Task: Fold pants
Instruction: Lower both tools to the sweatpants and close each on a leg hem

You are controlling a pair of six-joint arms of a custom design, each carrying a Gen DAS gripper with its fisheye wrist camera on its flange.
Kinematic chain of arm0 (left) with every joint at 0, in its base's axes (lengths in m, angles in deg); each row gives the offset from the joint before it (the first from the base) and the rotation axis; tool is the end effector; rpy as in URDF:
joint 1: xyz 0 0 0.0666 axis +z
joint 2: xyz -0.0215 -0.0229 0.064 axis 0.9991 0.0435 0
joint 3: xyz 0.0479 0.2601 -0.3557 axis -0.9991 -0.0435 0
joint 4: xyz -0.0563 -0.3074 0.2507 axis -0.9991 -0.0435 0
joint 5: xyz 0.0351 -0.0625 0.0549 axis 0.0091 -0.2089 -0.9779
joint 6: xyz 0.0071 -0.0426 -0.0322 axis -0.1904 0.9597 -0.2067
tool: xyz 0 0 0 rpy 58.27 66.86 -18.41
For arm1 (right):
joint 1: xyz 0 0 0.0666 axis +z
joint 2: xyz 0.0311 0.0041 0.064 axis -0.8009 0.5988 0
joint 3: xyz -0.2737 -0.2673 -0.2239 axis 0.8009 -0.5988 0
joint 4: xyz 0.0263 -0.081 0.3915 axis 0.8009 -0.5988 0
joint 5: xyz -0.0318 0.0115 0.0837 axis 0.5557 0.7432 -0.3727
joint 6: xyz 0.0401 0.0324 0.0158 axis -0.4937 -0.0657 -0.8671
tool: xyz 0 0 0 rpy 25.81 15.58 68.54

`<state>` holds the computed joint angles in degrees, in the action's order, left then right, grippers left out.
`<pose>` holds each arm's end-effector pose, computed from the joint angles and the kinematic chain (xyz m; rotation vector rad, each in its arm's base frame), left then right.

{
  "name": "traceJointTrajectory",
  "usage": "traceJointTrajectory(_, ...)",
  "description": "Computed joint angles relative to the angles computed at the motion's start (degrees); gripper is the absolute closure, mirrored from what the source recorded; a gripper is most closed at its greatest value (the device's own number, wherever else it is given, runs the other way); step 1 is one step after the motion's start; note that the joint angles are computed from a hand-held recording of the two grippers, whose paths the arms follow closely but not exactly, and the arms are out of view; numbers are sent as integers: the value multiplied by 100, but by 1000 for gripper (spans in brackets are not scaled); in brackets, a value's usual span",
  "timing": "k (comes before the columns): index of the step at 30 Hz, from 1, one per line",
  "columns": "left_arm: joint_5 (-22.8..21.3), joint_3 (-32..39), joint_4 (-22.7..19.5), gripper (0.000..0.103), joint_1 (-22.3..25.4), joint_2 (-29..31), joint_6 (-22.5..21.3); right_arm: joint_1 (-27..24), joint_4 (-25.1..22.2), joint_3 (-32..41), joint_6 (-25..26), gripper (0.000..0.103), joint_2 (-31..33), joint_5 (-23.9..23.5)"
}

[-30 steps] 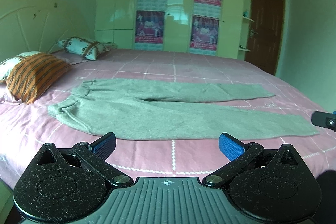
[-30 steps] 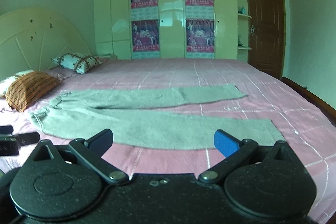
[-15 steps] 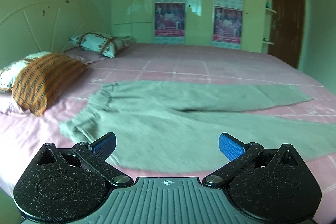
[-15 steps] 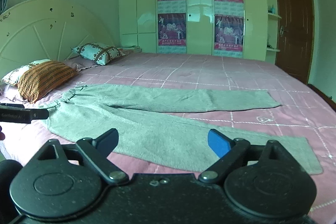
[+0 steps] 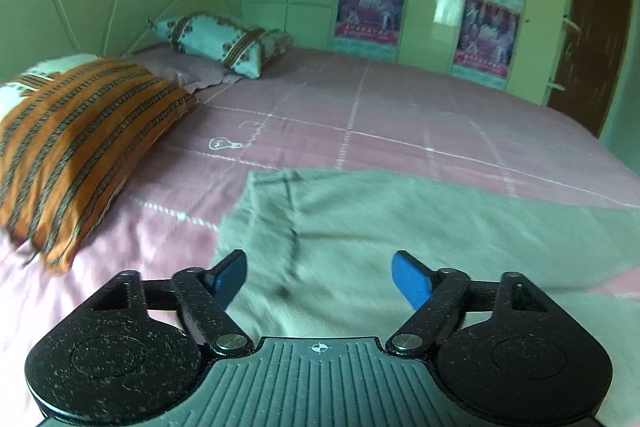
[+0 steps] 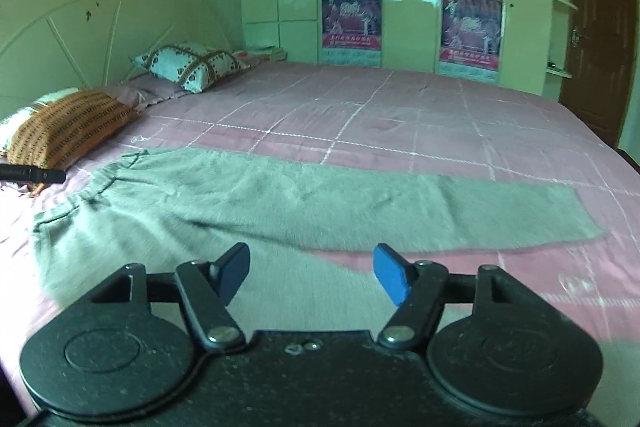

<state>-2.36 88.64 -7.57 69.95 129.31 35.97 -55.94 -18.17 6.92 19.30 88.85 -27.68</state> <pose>0.3759 -0.1125 0.4826 -0.0413 2.1905 -0.1031 0.2638 -0.0089 0.5495 -0.0845 2.1235 0.0626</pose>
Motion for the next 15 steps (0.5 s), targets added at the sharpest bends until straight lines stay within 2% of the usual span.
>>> traceJointTrajectory(2, 427, 263, 159, 30, 376, 459, -16, 142, 191, 172, -66, 47, 458, 75)
traceJointTrajectory(6, 899, 752, 293, 30, 780, 1285, -59, 335, 366, 580, 20, 53, 1304, 157)
traceJointTrajectory(8, 1111, 967, 311, 36, 899, 1636, 20, 386, 469, 760, 149, 55, 1650, 171)
traceJointTrajectory(15, 1369, 1578, 267, 43, 1040, 2484, 147, 324, 691, 1423, 368, 64, 2761, 31)
